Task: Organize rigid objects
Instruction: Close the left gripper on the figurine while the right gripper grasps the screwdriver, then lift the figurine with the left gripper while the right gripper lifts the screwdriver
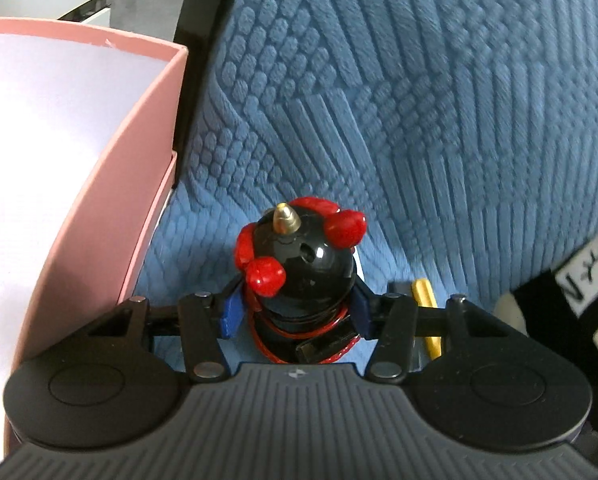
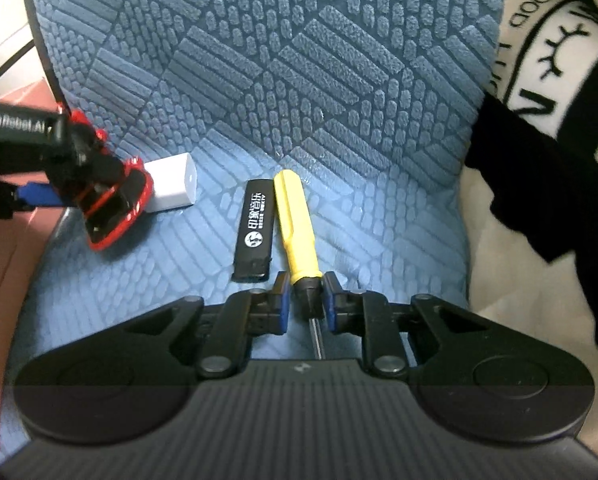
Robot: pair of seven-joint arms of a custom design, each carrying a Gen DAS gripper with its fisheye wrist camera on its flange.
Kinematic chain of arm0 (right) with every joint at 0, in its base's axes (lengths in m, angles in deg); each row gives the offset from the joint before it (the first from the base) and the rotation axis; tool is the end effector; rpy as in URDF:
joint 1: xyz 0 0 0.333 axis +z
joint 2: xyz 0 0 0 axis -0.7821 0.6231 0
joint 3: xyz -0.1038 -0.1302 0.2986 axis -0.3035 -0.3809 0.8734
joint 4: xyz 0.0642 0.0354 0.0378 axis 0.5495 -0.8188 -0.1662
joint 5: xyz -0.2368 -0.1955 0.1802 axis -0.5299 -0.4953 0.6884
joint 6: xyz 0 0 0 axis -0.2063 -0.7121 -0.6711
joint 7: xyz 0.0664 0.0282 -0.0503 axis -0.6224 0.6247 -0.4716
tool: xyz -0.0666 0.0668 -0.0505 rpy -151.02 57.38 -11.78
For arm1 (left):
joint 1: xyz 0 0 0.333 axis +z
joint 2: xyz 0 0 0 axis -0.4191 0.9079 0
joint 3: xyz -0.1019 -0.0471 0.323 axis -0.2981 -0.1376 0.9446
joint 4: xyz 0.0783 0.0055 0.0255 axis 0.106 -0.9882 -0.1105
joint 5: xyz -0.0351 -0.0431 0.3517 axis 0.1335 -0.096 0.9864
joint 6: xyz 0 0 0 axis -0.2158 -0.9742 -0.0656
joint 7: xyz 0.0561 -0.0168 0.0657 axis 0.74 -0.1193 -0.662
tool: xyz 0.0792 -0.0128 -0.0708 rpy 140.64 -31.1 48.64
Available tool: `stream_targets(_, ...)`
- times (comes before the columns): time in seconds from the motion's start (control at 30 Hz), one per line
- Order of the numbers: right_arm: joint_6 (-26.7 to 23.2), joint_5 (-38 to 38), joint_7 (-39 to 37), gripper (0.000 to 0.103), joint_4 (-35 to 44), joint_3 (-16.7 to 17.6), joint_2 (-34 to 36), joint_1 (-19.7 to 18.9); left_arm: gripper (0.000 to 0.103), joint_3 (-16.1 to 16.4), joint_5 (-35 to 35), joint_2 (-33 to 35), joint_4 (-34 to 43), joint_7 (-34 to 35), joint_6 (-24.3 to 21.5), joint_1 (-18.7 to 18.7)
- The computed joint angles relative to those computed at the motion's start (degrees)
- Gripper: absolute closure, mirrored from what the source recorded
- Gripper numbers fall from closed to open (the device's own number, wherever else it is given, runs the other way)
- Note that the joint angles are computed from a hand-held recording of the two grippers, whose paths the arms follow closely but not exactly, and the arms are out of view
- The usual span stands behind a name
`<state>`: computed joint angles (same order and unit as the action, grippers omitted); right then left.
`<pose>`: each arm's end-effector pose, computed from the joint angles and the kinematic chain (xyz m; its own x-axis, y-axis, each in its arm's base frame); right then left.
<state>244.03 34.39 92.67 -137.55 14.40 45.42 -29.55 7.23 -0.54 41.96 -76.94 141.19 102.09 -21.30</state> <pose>0.5737 0.1986 0.4096 0.0480 -0.9947 -0.0909 -0.8057 0.0153 -0.5921 0.6673 -0.0694 0.4490 0.0605 -0.9340 0.3521 -0.8325 -0.2418 -0.4985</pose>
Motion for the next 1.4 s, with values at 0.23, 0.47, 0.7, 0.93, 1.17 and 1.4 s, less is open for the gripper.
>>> stream_targets(0.23, 0.3, -7.8, 12.6, 0.085, -4.3, -3.4, -3.2, 5.2, 0.045, -0.9, 0.4, -5.2, -7.3, 4.3, 2.0, -0.2)
stream_targets(0.47, 0.0, -18.3, 25.0, 0.085, -7.3, -3.5, -6.5, 6.6, 0.044, -1.4, -3.3, -11.2, -15.4, 13.2, 2.7, -0.1)
stream_targets(0.7, -0.9, -26.2, 34.6, 0.085, -10.3, -0.3, -10.5, 4.8, 0.044, 0.1, -5.7, -14.8, -21.5, 22.0, 3.7, -1.9)
stream_targets(0.93, -2.1, -29.6, 38.6, 0.085, -12.6, 5.3, -13.4, 1.8, 0.044, 1.5, -8.3, -18.7, -26.5, 27.0, 3.7, -3.5)
stream_targets(1.17, -3.2, -29.5, 39.6, 0.085, -15.6, 10.7, -17.1, -0.4, 0.044, 3.7, -4.7, -22.7, -29.7, 29.8, 2.5, -5.3)
stream_targets(1.4, -5.6, -31.0, 44.0, 0.085, -18.6, 14.8, -20.7, -1.3, 0.044, 5.4, -5.4, -26.0, -32.5, 32.1, 1.0, -6.5)
